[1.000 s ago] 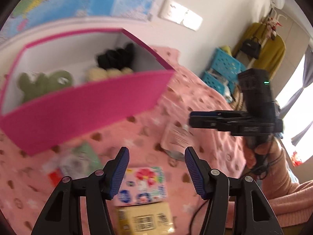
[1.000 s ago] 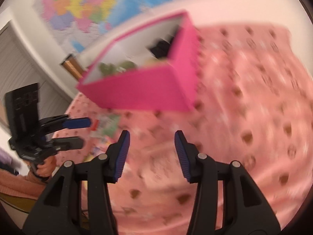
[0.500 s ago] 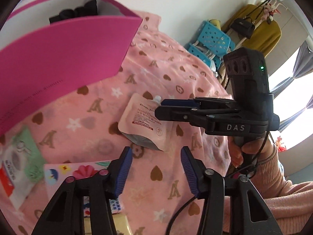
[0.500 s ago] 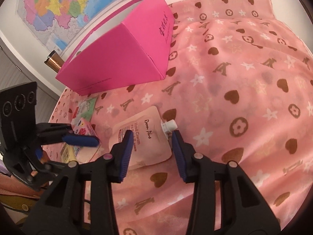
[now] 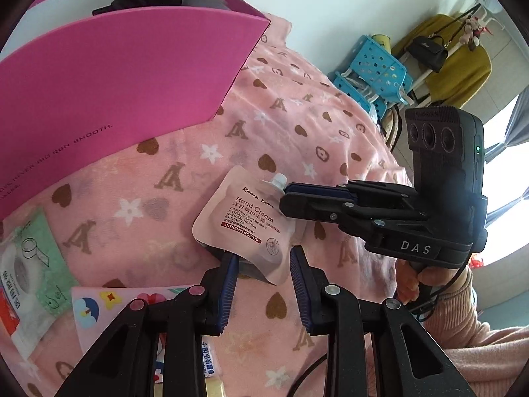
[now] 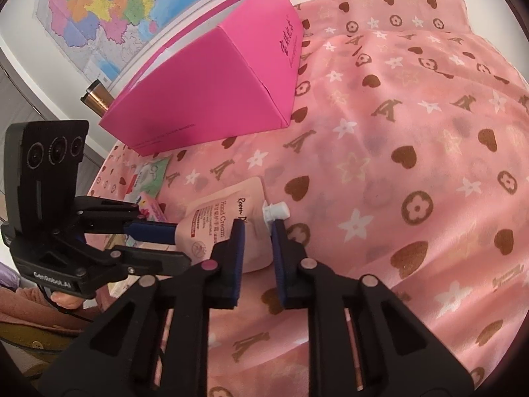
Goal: Organize soft objects
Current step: 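Lift the hand-cream pouch into the magenta box and open the right gripper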
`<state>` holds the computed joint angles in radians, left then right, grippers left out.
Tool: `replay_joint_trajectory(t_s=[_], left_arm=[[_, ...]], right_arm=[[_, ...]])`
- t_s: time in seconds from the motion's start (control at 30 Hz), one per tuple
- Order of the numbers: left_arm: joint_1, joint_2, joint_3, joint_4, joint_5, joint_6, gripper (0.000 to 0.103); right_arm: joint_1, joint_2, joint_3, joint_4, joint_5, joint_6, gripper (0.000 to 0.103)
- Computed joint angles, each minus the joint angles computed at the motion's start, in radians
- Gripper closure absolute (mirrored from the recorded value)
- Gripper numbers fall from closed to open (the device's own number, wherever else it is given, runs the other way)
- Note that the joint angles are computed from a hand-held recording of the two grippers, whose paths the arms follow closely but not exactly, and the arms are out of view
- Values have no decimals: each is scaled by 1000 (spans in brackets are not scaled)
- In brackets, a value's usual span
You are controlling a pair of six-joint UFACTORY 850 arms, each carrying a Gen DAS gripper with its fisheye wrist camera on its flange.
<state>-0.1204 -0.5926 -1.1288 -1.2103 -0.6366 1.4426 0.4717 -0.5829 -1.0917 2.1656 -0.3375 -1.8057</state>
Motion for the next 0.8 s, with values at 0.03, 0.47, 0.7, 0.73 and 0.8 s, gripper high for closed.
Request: replay_joint_trajectory(t_s=[0.03, 0.47, 0.7, 0.73, 0.8], left_arm=[[0, 6, 5, -9, 3, 9, 72], [37, 138, 78, -170, 6, 197, 72], [55, 184, 78, -232, 17, 254, 72], [58, 190, 76, -239, 19, 260, 72], [62, 200, 68, -252, 25, 272, 72]], right_arm=[[1, 3, 2, 7, -2, -5, 83], [21, 94, 23, 175, -28, -228, 83], [35, 112, -16, 210, -13, -312, 83], [36, 113, -27, 216, -9, -327, 83], [35, 110, -47, 212, -12, -339, 83]])
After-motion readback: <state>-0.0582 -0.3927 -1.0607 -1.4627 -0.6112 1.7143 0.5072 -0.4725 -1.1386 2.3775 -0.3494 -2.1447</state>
